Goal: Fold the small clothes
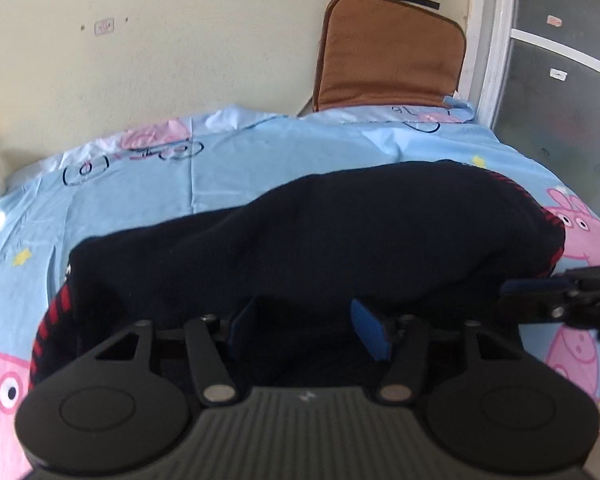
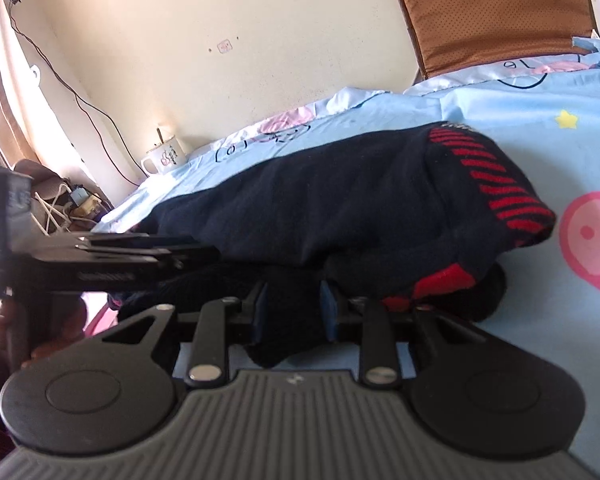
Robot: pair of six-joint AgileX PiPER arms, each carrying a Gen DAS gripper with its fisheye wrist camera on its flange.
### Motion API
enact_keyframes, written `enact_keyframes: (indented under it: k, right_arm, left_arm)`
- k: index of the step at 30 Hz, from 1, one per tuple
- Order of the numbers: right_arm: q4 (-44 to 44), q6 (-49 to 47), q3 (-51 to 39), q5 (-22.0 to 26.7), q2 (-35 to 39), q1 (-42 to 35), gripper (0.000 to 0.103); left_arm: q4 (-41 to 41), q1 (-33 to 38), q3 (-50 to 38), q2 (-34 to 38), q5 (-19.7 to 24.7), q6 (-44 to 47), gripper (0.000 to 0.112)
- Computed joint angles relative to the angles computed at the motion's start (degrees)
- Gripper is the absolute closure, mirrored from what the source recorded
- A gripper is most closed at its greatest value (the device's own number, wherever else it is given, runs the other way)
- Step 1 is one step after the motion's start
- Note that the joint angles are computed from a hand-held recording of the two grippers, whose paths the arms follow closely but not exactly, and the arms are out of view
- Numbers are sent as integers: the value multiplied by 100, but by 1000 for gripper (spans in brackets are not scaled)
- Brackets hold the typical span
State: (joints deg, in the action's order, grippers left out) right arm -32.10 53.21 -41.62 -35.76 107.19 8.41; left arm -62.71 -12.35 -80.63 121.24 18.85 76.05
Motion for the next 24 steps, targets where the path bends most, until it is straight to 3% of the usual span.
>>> enact_keyframes:
  k: [3,6,11,14,15,16,18,24]
  right_arm:
    - [821,-533,942,-1226,-369,-452,43]
    - [1263,-260,1305,-1743,-355,-870,34]
    - [574,1014,626,-1280,344,-1120,31]
    - [975,581,172,-586,447,-674,38]
    - [981,559,-23,-345,483,-554,52]
    - [1214,434,-202,-61,521,-386,57]
    - [1366,300,-464,346,523,-208,76]
    - [2129,-1158,-430,301,-190,145,80]
  left_arm:
    - [140,71,-92,-35,239,-136,56]
    - [560,180,-490,-49,738,-874,55]
    - [605,232,-1224,129,1502,-1458,52]
    - [1094,229,-2032,504,2142,-2322,52]
    - [1249,222,-2304,639,2336,-2585,52]
    - [1409,207,-2608,790,2531,-2868,52]
    - [1507,199,-2937,932,2717,-3079,52]
    - [835,558,-2865,753,2512,-2617,47]
